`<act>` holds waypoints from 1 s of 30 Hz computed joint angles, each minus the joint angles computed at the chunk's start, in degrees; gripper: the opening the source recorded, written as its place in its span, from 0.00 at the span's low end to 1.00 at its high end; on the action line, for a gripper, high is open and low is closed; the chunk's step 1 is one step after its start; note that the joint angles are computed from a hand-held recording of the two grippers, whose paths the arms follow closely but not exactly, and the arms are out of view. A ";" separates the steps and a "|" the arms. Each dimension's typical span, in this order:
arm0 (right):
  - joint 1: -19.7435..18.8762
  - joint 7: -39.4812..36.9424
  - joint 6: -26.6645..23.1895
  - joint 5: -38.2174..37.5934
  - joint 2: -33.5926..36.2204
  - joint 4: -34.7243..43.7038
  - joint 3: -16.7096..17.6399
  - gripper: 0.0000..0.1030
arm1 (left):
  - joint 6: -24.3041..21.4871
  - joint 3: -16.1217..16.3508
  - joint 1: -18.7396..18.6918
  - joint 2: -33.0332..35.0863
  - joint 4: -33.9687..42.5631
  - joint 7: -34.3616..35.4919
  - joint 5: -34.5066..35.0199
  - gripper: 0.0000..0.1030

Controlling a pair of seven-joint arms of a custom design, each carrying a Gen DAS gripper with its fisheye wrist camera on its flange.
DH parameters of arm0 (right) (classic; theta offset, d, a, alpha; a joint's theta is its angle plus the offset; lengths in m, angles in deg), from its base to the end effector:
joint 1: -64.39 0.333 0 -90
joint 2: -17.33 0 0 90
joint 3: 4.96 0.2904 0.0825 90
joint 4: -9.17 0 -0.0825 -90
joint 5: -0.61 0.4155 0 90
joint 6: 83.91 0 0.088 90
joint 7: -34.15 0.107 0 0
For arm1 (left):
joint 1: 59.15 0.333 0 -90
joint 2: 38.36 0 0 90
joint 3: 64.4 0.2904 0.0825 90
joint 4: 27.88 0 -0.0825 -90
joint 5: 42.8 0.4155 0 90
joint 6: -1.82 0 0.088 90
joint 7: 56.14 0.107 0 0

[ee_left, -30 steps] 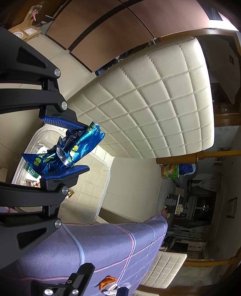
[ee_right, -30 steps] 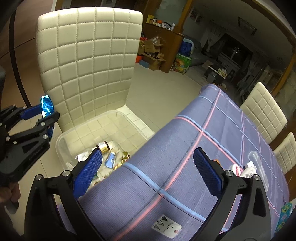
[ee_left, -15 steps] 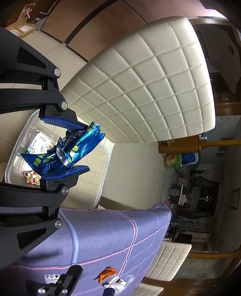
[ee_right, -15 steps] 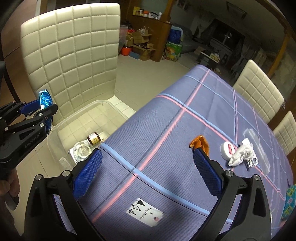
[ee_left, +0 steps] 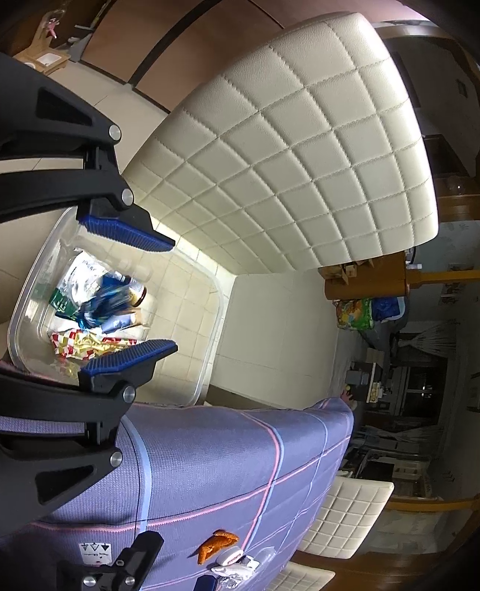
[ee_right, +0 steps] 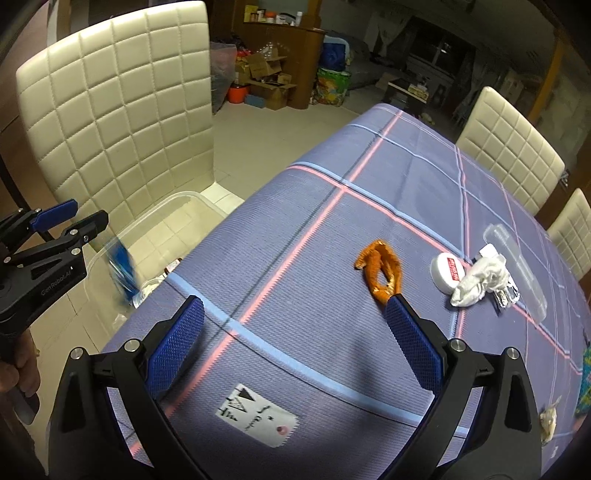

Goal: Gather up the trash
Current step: 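Open right tool to drop the lid while left tool drops the wrapper, then move both tools back over the table toward the tissue pack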

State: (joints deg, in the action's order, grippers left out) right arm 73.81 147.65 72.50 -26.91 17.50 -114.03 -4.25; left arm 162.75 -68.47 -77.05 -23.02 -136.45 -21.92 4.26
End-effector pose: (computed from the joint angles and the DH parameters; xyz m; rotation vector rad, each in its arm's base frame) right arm 0.5930 0.1237 0.4182 -2.0447 1.7545 -0.7539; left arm 0.6123 -0.2822 0.3838 -1.6800 1.8534 -0.7216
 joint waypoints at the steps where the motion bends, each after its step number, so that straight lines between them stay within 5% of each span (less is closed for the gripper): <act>1: -0.05 0.08 -0.01 0.15 0.00 0.01 -0.06 0.94 | 0.34 -0.06 0.05 0.05 0.03 -0.10 -0.22 0.70; 16: -3.73 1.26 2.41 1.56 -6.27 -6.44 -0.54 0.94 | -3.02 -2.39 -1.46 -2.03 0.75 1.16 1.16 0.72; 30: -15.90 4.23 4.89 1.06 -19.68 -20.06 -1.10 0.94 | -4.30 -6.21 -6.84 1.88 8.16 10.08 -4.75 0.73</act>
